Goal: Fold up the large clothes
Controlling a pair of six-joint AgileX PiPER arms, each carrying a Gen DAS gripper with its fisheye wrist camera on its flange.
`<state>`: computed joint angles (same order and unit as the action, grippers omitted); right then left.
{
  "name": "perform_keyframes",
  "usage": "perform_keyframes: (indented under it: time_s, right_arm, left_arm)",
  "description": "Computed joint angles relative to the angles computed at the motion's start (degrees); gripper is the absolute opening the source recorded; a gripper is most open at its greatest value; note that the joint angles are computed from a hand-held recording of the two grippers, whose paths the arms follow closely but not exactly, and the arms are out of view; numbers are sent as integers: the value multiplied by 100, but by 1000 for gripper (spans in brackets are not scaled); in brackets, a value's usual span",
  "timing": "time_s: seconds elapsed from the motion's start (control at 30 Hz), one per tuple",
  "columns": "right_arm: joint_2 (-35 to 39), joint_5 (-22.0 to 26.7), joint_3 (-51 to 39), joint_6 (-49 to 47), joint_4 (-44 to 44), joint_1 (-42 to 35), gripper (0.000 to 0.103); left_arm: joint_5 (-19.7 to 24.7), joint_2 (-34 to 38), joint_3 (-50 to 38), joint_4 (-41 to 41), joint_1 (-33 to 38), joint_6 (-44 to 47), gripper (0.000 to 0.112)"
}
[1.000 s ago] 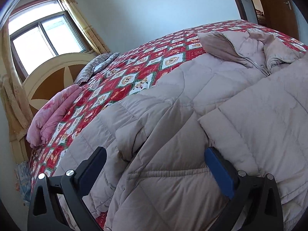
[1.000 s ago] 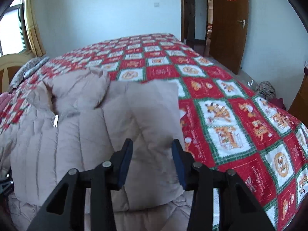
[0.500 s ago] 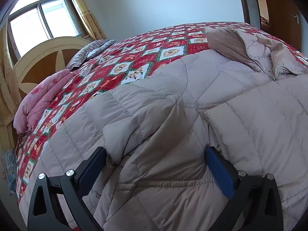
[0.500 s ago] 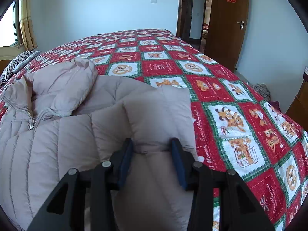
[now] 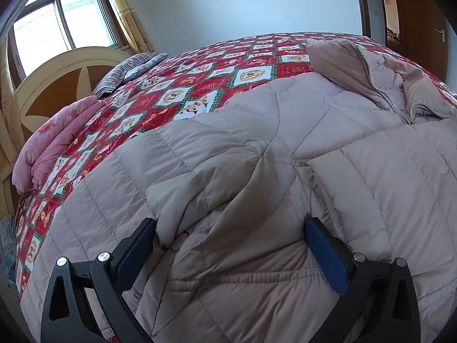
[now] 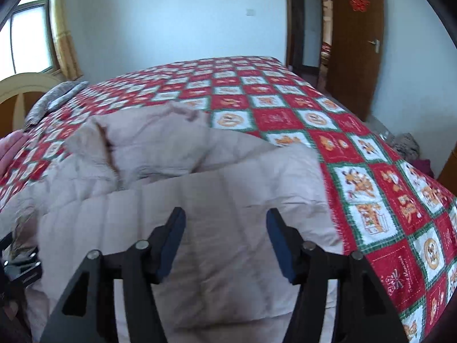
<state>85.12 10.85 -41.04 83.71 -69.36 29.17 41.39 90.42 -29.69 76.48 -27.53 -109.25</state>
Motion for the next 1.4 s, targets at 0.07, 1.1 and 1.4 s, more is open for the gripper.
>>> perform_keyframes:
  time_s: [0.07,1.1,1.4]
  right_arm:
    - [121,84,16,463,-453,458,68]
    - [1504,883,-463,1684,-1187,1957,74]
    - [1473,892,-373,2068,-1530,1973,75]
  left_arm:
    - [-79,-29,16,21,67,16,102]
    - [321,-315,79,-315,-245,361,102]
    - [1257,-1581,730,-822,-591,1080,102]
